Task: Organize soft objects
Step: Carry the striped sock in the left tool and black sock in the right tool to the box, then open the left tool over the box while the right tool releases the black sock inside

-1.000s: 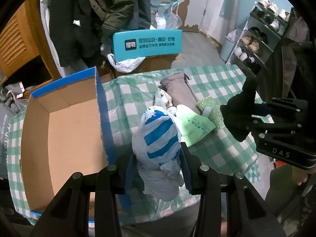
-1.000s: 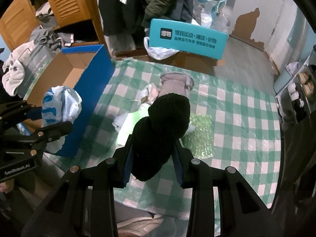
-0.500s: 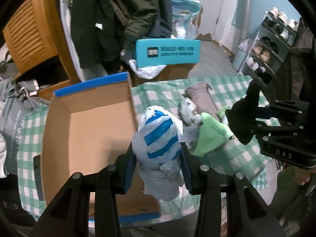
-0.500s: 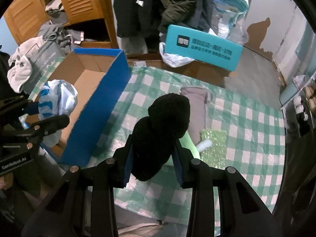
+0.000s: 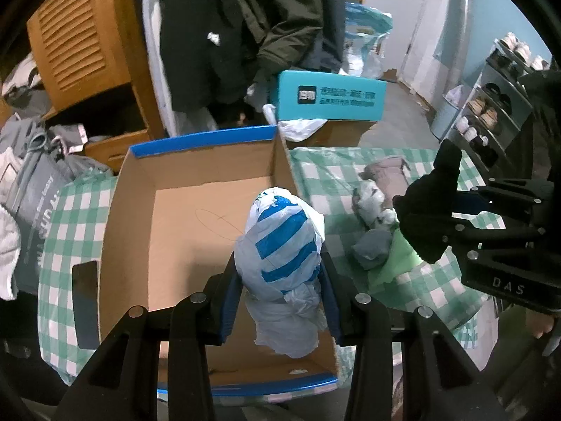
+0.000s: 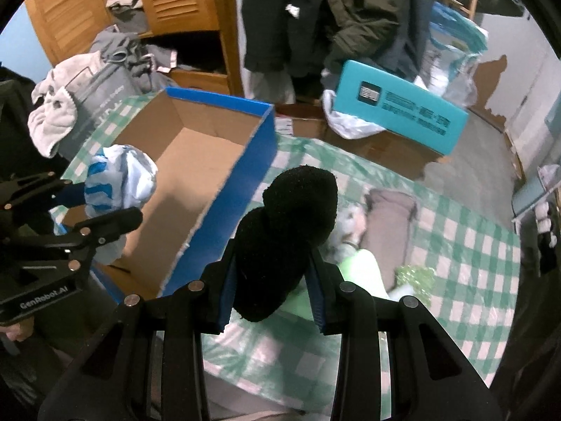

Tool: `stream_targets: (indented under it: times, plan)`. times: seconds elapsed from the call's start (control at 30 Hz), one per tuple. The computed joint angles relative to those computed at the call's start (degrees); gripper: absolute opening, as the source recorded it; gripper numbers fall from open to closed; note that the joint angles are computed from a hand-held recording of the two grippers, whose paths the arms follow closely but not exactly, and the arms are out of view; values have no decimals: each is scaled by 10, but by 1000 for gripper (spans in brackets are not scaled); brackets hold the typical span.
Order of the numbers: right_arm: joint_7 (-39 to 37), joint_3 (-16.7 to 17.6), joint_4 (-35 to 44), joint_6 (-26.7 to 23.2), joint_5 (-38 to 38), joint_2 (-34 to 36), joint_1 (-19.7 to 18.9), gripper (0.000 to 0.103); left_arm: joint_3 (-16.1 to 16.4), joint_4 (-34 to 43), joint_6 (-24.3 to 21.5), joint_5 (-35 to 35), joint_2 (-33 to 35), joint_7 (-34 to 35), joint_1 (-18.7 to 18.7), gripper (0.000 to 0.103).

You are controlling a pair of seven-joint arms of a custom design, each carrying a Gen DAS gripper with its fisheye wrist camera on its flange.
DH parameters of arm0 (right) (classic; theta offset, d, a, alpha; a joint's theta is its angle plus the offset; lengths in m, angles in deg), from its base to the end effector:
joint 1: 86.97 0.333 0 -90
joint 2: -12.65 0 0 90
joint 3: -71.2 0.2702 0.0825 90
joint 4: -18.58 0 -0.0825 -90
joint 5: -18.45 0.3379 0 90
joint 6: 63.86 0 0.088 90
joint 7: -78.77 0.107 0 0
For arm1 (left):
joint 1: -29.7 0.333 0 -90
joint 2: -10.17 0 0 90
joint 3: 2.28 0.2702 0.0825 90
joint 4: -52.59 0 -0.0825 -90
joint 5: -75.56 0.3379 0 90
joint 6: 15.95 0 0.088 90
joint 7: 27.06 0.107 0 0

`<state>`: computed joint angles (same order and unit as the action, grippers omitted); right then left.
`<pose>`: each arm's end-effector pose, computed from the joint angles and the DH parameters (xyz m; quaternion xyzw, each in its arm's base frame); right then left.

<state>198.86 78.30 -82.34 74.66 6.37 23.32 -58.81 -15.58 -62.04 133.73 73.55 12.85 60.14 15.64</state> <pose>0.4952 0.3431 0.4810 -0.7528 0.6110 -0.1233 0.2114 0.5025 -0.2573 0.4747 -0.5304 0.8002 -0.2509 0.1238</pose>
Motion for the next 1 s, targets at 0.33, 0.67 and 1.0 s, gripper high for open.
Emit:
stream_targets:
  times: [0.33,0.67,1.0]
  plan:
    - [-50,5,127,-34,35,99,21,35,12,-9,-3,-1,4,-3,17,42]
    - [-86,-2,275,-91,66,202,45,35,20,-5,-11,18,20,-18,32,42]
    - [-106,-7,375,-140,104,273,51,35,23,-5,-17,13,26,-22,43,42]
